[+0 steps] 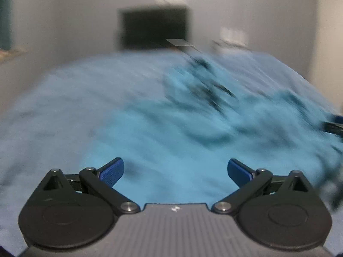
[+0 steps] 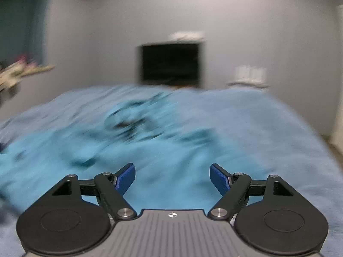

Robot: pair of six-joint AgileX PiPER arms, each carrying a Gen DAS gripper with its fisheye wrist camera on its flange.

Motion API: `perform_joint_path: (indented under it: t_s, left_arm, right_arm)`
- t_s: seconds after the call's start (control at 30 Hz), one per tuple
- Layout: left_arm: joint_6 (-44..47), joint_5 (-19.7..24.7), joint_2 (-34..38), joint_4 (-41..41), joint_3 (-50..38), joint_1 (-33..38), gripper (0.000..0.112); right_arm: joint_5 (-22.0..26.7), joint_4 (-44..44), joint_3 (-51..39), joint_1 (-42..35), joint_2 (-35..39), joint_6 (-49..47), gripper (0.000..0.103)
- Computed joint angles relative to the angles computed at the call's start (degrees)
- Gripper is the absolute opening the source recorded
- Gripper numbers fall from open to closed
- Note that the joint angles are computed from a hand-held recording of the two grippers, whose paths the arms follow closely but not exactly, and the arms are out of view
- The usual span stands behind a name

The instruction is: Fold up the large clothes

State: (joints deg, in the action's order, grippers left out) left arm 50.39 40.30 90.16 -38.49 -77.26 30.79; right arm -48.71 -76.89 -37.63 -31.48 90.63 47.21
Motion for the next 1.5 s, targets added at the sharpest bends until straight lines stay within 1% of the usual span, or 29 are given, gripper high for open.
perform_joint_path:
  t_s: [0.03, 0.13, 0.2, 0.23, 0.27, 0.33, 0.37, 0.43, 0.5, 0.53, 0.6, 0.63, 0.7, 0.73, 0.8, 0.83, 0.9, 0.93, 0.97, 1.03, 1.07, 1.1, 1.13, 1.2, 1.3, 1.37, 1.43, 1.47, 1.5]
  left_arm:
    - [1.16, 1.69, 1.74, 0.46, -0.65, -0.86, 0.103]
    - [1.87, 4.26, 5.72, 8.48, -1.99, -4.81, 0.103]
    - [-0.59, 4.22, 6.47, 14.0, -1.55, -6.53, 0.103]
    - [-0.82, 4.51, 6.71, 14.6, -1.62, -6.64, 0.103]
    - [-0.83, 4.55, 6.72, 14.7, -1.86, -6.71, 0.103]
    - [-0.23, 4.35, 6.75, 14.75, -2.57, -6.7, 0.103]
    - [0.68, 3.14, 6.27, 14.18, -2.47, -6.74, 0.103]
    - [2.11, -1.18, 5.67, 12.61, -1.75, -8.11, 0.103]
    - [6.37, -4.91, 5.88, 7.56, -1.56, -8.15, 0.103]
    - [8.25, -5.42, 6.95, 4.46, -2.74, -8.08, 0.103]
    - [9.01, -4.57, 9.63, 1.3, -5.98, -8.12, 0.103]
    - [8.01, -4.63, 11.2, 1.0, -7.8, -8.54, 0.103]
    - [6.56, -6.09, 13.82, 0.37, -10.3, -9.05, 0.103]
    - [5.26, -7.94, 15.08, 0.58, -11.28, -9.58, 0.103]
    - [-0.81, -11.29, 17.73, 3.65, -13.96, -10.34, 0.103]
    - [-5.05, -12.16, 19.78, 6.1, -16.36, -10.8, 0.103]
    - [-10.24, -11.54, 23.47, 8.41, -21.16, -10.67, 0.103]
    - [-11.43, -11.35, 24.64, 8.76, -22.55, -10.4, 0.103]
    - [-14.92, -10.63, 26.57, 11.34, -25.31, -10.45, 0.103]
    - [-24.76, -6.04, 31.6, 18.77, -33.59, -10.59, 0.103]
    - [-28.14, -4.19, 33.8, 20.88, -37.06, -10.34, 0.103]
    - [-30.22, -3.03, 35.64, 21.95, -39.76, -9.99, 0.103]
    - [-31.0, -2.94, 36.84, 22.38, -41.27, -9.65, 0.103]
    - [-31.69, -3.94, 38.46, 24.0, -42.88, -9.15, 0.103]
    - [-33.02, -4.09, 40.26, 27.53, -44.72, -9.35, 0.103]
    - [-33.0, -4.77, 40.48, 29.04, -44.29, -9.7, 0.103]
    - [-33.68, -6.18, 40.03, 31.56, -42.85, -10.35, 0.103]
    - [-34.13, -6.73, 39.89, 33.17, -42.31, -10.75, 0.103]
    - [-34.48, -7.18, 39.73, 34.23, -41.83, -11.0, 0.103]
  right_arm:
    - [-0.21, -2.76, -0.45, 1.06, 0.74, 0.84, 0.079]
    - [0.77, -10.79, -1.72, 3.8, 2.76, 2.97, 0.078]
    - [4.45, -16.78, -3.19, 5.99, 4.21, 7.75, 0.078]
    - [6.8, -18.22, -3.03, 7.01, 4.44, 9.81, 0.078]
    - [8.5, -18.33, -2.8, 7.82, 4.76, 10.43, 0.078]
    - [9.99, -16.98, -2.2, 9.16, 4.2, 9.08, 0.078]
    - [10.15, -16.07, -1.87, 9.55, 3.39, 8.45, 0.079]
    - [7.7, -13.33, -1.23, 8.42, 2.6, 5.78, 0.081]
    - [5.58, -10.0, -1.45, 8.04, 2.85, 3.48, 0.081]
    - [5.15, -8.83, -2.02, 8.15, 3.55, 2.67, 0.081]
    - [5.49, -7.33, -4.47, 10.21, 4.98, 2.21, 0.081]
    - [6.29, -5.32, -5.18, 11.62, 5.82, 0.12, 0.081]
    - [7.63, 1.62, -5.21, 14.33, 6.84, -7.84, 0.081]
    - [8.1, 4.52, -5.53, 15.49, 7.29, -11.2, 0.081]
    - [10.54, 11.16, -7.37, 18.6, 8.78, -17.23, 0.079]
    - [11.64, 13.11, -8.44, 19.65, 9.73, -18.47, 0.078]
    - [13.34, 14.81, -11.9, 21.12, 12.34, -17.35, 0.077]
    - [13.73, 13.61, -14.03, 21.27, 13.89, -14.89, 0.077]
    - [14.33, 12.41, -16.12, 21.48, 15.48, -12.65, 0.077]
    - [16.71, 11.9, -19.91, 22.34, 18.56, -10.35, 0.077]
    - [18.42, 11.29, -21.72, 22.64, 19.9, -8.52, 0.076]
    - [19.69, 9.02, -23.92, 22.65, 21.37, -4.39, 0.076]
    - [19.99, 5.21, -26.39, 22.29, 23.05, 1.33, 0.075]
    - [19.51, 1.92, -30.07, 21.54, 25.91, 8.39, 0.074]
    - [17.23, 4.05, -33.16, 20.02, 28.94, 10.17, 0.068]
    - [16.54, 8.98, -33.53, 19.3, 29.96, 6.16, 0.063]
    - [15.68, 11.69, -33.01, 18.5, 29.77, 4.59, 0.062]
    - [14.49, 14.41, -31.96, 18.19, 29.23, 2.09, 0.065]
    - [13.16, 18.56, -30.68, 18.16, 28.63, -2.7, 0.072]
